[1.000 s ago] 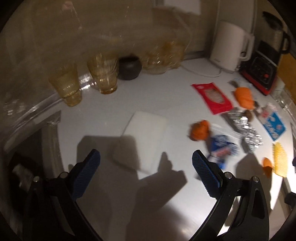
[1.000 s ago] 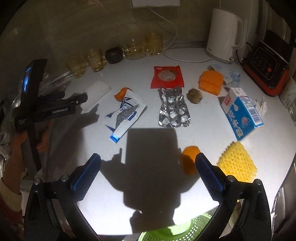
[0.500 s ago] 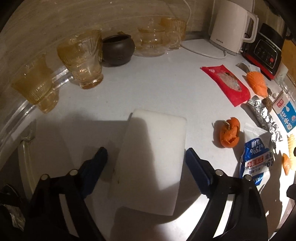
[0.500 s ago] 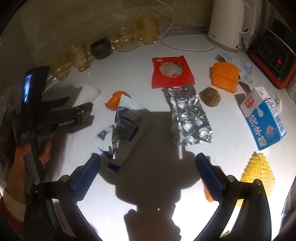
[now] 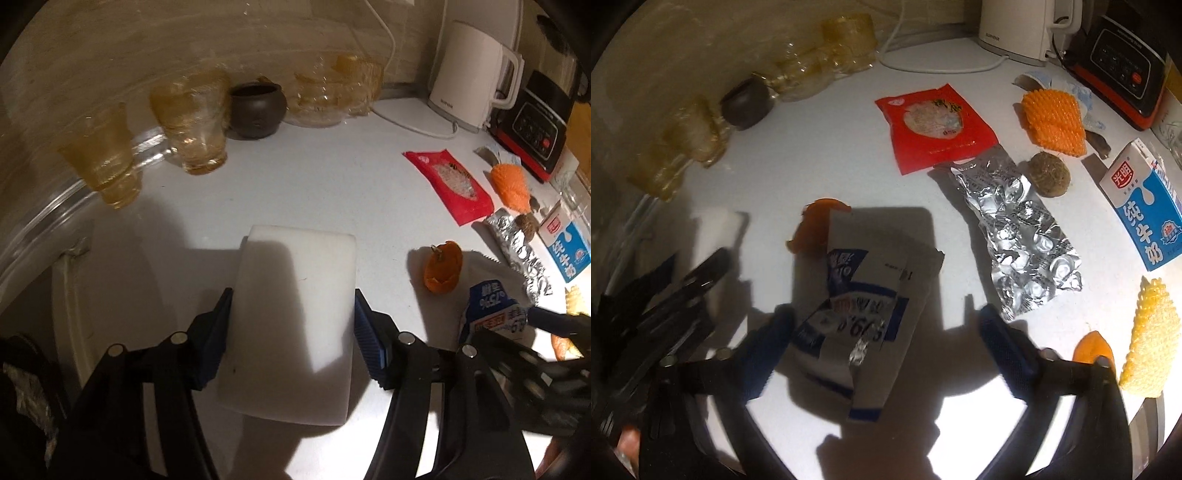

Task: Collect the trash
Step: 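Grasp the white foam block with the left tool while the right tool grasps the blue wrapper, then carry the foam block and wrapper over the green basket and release both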

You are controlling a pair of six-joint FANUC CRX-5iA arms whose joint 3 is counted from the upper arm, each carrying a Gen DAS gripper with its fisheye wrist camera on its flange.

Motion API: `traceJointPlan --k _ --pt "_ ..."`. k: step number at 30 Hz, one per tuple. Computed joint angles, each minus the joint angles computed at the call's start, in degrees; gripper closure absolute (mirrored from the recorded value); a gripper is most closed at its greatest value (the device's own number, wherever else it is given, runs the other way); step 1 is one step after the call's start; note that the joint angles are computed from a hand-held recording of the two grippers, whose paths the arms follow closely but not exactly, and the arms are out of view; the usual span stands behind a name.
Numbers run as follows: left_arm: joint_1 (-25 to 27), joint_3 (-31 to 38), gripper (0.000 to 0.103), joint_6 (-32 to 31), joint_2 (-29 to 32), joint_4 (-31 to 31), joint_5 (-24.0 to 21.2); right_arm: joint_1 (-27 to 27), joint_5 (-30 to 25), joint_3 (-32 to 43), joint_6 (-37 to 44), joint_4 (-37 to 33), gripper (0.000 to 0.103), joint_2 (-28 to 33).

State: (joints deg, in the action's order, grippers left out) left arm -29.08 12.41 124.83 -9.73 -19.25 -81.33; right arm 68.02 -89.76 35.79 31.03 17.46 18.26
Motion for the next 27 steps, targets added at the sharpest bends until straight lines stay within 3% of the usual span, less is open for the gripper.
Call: traceJointPlan --k 2,6,10,15,20,27 --pt "-0.9 0.3 0.043 0.9 -0.6 -1.1 -0.6 0.2 -0.3 0.2 0.2 1.1 0.026 0.7" --pt "-3.5 2.1 0.043 1.6 -0.7 -3.7 -2.7 0.7 1.0 -0.7 1.3 1.4 0.065 0.0" --pt "-4.7 3.0 0.043 1.3 -0.9 -2.5 -3.2 0.8 1.6 -2.2 2.4 0.1 0.08 -2.1" --pt "-9.2 6.1 0.043 1.5 0.1 -2.6 -4.9 3.0 1.2 -5.8 3.4 2.2 0.083 -6.5" --pt "-17.0 11.0 0.043 1.8 3.0 -4.6 -6.6 7.6 -3.2 -12.6 1.9 7.1 0.083 -13.6" --pt "-27.9 17.9 0.043 0.9 10.1 -0.8 -3.7 15.3 -11.6 -26.2 -9.4 9.9 0.083 -27.7"
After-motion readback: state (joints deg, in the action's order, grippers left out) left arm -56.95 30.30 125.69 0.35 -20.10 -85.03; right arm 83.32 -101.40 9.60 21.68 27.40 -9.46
